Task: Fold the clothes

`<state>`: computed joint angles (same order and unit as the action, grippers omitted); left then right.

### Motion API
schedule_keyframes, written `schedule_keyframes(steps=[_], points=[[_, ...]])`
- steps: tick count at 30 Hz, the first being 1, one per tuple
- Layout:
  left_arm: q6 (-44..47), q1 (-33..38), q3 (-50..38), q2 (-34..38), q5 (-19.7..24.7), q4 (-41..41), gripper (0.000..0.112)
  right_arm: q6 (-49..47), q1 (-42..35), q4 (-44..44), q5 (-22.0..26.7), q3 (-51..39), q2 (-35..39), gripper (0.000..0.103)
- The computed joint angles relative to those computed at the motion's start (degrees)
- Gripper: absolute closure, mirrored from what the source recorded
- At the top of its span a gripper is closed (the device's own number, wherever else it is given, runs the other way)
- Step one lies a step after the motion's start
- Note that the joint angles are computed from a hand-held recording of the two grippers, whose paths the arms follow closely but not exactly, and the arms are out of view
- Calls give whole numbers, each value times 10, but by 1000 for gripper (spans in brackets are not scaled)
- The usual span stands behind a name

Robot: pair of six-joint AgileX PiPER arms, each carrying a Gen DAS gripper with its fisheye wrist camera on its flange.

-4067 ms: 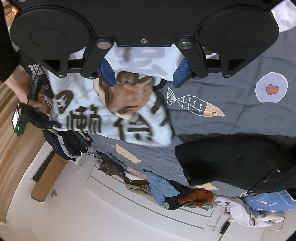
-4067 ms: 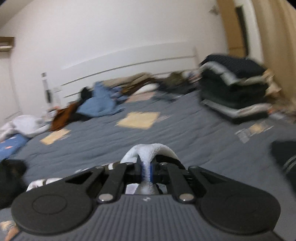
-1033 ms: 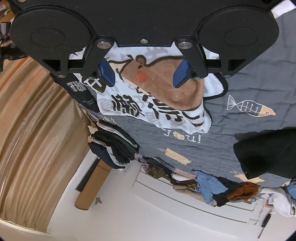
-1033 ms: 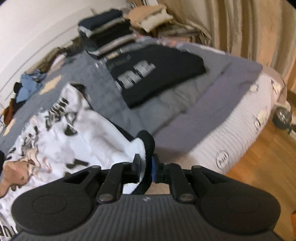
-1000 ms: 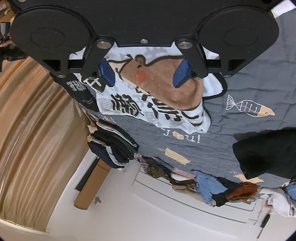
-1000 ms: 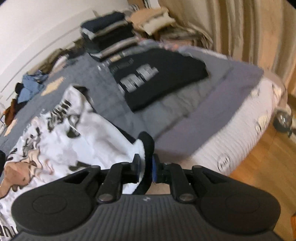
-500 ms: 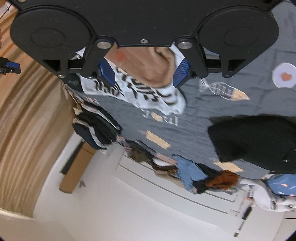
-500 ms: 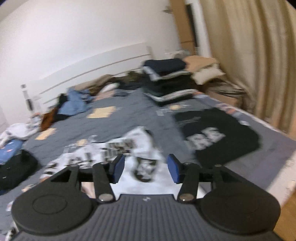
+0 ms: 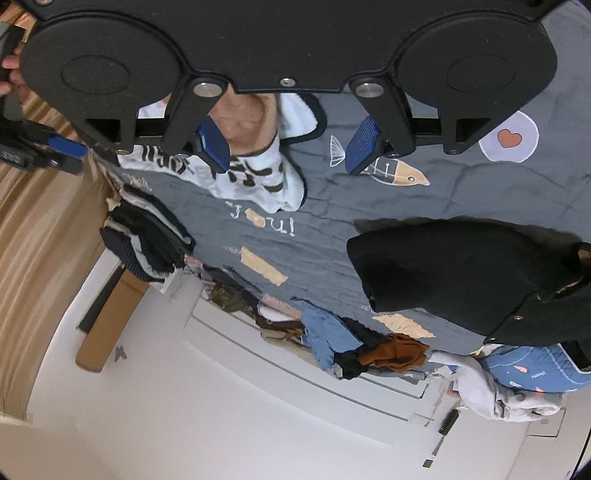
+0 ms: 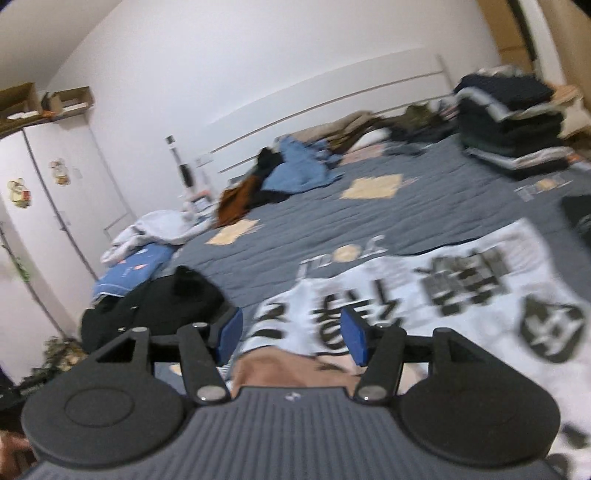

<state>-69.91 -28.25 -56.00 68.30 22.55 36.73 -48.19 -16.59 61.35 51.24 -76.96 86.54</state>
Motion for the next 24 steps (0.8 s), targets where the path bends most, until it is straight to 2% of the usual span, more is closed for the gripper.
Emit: schedule_keyframes(steps=[3, 6, 15, 24], points=[[7, -2, 4, 3, -1, 2, 44, -38, 24, 42, -14, 32, 12, 44], [19, -2, 8, 12, -2, 0, 44, -76, 25, 69, -8, 60, 19, 44], [57, 1, 17, 36, 0, -37, 47, -92, 48, 77, -14, 78, 20, 44], [54, -27, 18, 36, 21, -25, 47, -90, 54, 49, 42, 55, 35, 44]])
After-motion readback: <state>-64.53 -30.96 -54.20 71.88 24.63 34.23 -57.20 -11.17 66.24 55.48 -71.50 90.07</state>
